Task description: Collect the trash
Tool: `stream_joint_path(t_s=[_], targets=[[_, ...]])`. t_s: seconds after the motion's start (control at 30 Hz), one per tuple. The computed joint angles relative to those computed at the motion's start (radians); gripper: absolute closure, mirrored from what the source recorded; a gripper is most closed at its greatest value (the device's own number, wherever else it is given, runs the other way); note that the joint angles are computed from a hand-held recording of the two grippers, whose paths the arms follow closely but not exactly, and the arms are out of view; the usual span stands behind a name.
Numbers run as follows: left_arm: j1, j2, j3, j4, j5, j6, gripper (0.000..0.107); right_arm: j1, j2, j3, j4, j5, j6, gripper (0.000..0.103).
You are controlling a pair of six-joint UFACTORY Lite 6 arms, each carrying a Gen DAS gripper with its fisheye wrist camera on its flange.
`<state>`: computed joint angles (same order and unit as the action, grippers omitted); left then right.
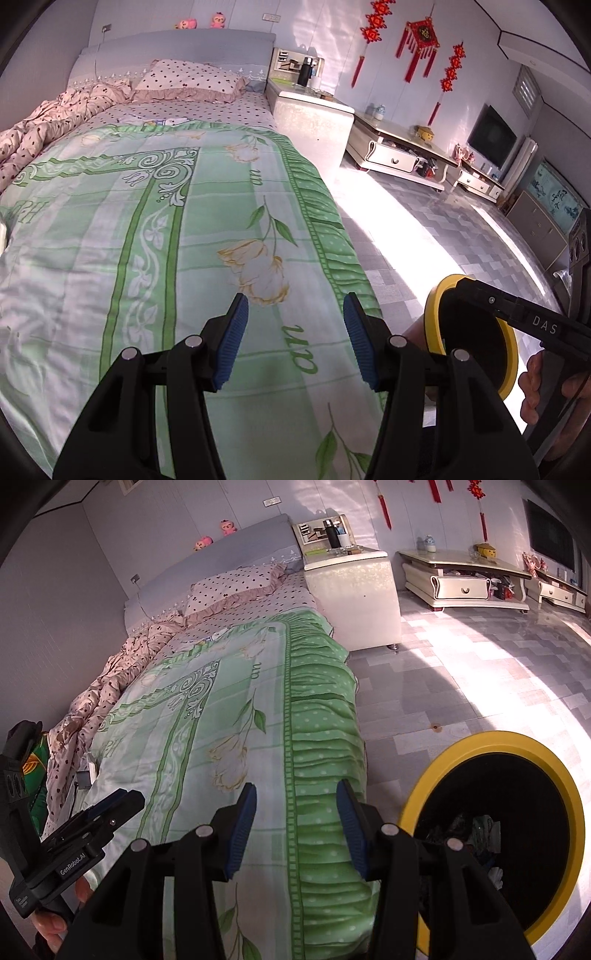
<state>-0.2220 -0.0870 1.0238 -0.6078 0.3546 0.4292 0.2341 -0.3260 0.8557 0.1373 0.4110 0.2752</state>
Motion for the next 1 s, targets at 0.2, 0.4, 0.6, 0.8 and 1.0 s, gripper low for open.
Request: stream_joint_path(t_s=[0.2, 0.4, 0.6, 0.8, 1.0], targets=[[0.249, -0.062, -0.069, -0.187, 0.073, 0.286, 0.056, 0.234, 0.128, 0.102, -0.266, -0.032, 0.345, 0.06], [0.481, -0.07, -0.135, -0.357, 0.145, 0.557, 0.056, 0.373, 0.245, 0.178, -0.481, -0.038, 0.6, 0.06], [0.625, -0.056, -0.209, -0.475, 0.146, 0.763, 0.045, 0.434, 0.333, 0.187, -0.585, -0.078, 0.744, 0.047], [0.756, -0.031, -0.273, -0.669, 0.148, 1.01, 0.02, 0.484, 0.346, 0.155, -0.86, -0.08, 1.047, 0.018], [0.831, -0.073, -0.364, -0.855, 0.165, 1.249, 0.013, 0.558, 0.317, 0.111, -1.206, 0.007, 1.404, 0.008]])
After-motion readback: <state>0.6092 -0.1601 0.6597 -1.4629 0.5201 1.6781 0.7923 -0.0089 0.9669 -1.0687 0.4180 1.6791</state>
